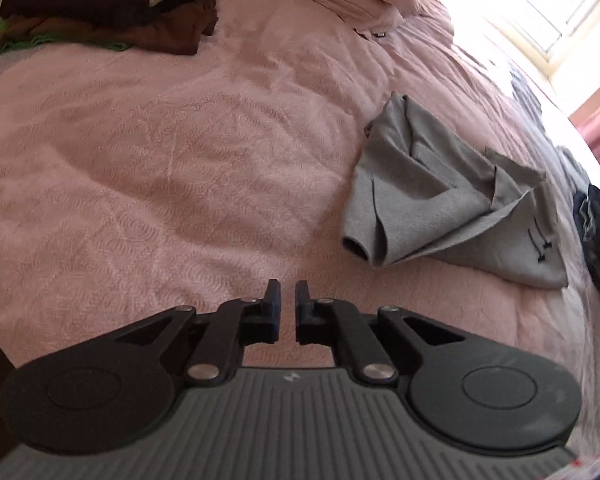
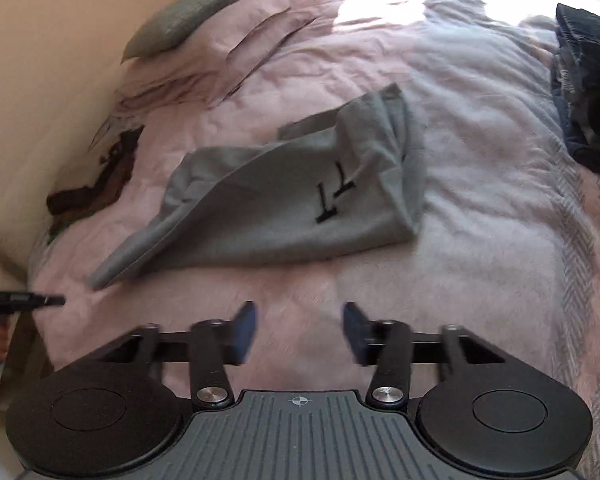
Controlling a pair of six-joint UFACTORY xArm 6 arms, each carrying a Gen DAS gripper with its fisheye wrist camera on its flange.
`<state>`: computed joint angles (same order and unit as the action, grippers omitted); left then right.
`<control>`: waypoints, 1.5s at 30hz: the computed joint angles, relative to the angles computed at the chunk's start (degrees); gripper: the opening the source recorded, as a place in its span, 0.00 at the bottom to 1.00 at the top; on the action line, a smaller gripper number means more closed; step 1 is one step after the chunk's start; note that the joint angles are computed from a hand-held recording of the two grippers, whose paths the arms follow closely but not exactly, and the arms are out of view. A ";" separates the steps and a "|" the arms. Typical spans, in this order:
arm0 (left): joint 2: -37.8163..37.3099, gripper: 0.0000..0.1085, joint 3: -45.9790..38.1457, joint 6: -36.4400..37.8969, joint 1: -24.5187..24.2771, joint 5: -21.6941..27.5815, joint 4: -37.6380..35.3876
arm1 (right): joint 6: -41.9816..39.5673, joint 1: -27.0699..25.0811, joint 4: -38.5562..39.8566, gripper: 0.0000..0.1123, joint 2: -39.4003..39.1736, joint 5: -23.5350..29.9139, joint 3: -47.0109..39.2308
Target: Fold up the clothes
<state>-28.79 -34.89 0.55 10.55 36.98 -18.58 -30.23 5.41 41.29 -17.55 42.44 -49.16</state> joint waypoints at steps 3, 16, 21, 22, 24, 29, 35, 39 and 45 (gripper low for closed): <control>3.86 0.20 -0.91 0.54 -2.44 -5.62 -1.20 | -4.76 3.20 0.93 0.55 10.39 -12.71 -5.36; 0.08 0.22 0.08 -5.49 -2.90 -3.72 7.65 | -37.43 4.58 20.49 0.00 24.42 -14.05 -15.75; -5.96 0.22 0.32 -6.63 -0.31 3.49 11.11 | -40.38 5.67 1.15 0.01 -5.46 -3.73 9.82; -6.17 0.22 -0.09 -6.21 -0.20 4.40 10.67 | -39.81 5.57 -4.85 0.01 -9.69 -1.59 13.69; -5.45 0.24 -1.23 -5.36 -0.62 5.27 10.13 | -34.61 4.22 -16.84 0.05 -13.35 8.23 17.65; 3.40 0.27 -6.84 2.43 -4.10 0.07 3.12 | -20.13 2.36 -26.74 0.17 -17.74 10.91 20.33; 27.87 0.29 -25.10 23.61 -10.70 -5.00 -22.40 | 1.84 -0.49 8.26 0.27 4.19 -2.07 2.30; 44.21 0.30 -40.13 23.97 -12.15 -2.39 -23.61 | 2.66 1.49 23.07 0.35 20.82 -7.89 -10.03; 57.14 0.32 -52.82 22.45 -11.15 3.76 -19.31 | 10.35 2.07 15.86 0.35 31.40 -12.52 -18.16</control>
<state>28.35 -87.72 23.00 -0.60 40.74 -37.89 -19.89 7.48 57.15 13.85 29.92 -67.32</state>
